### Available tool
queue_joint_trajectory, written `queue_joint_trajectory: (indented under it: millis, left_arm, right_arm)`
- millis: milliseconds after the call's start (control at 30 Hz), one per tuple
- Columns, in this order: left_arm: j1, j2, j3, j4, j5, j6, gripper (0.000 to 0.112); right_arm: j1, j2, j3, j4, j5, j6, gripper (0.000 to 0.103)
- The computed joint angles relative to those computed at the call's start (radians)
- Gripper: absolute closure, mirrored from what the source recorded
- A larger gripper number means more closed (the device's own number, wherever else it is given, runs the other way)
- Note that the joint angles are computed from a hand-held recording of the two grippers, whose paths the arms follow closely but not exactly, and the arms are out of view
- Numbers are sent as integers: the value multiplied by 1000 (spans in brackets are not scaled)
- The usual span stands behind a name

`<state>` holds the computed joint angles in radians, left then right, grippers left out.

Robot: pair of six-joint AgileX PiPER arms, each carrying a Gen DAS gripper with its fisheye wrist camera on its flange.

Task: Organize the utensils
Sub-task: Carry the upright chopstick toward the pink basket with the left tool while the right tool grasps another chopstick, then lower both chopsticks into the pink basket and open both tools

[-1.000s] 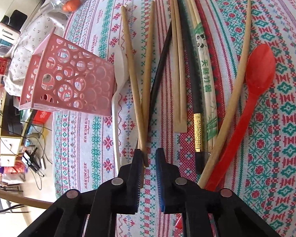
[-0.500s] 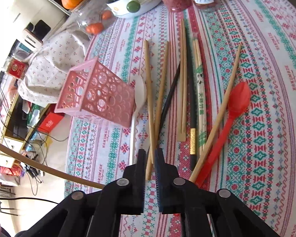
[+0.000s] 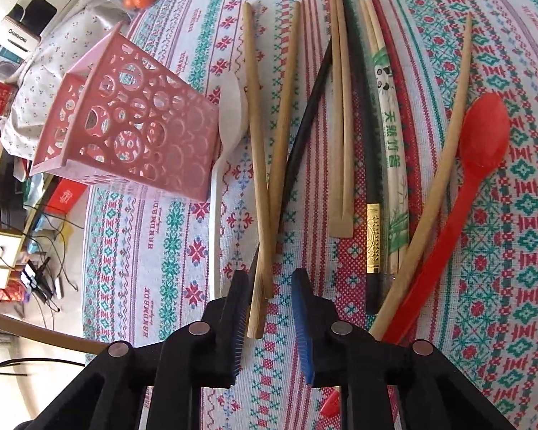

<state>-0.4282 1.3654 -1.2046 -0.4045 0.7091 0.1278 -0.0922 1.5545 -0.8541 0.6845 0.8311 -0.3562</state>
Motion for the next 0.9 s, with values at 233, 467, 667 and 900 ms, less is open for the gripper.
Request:
queue_joint_trajectory:
  millis: [233,467,667,900]
  left_arm:
    - [-9,-7,7,13,-14,-12,106]
    - [-9,-25,6,37,-32,-33,106]
    - [-37,-58,9,124,-83,-100,106]
    - [-63,-77,-7,245,-162,-197,106]
  right_arm:
    - [-10,-62,13,-4,-3,-21,99]
    - [-25,-340,35,-77,21,14,99]
    - [-15,-556,21,-177,41,70,99]
    - [22,-610,-67,-259,41,112,99]
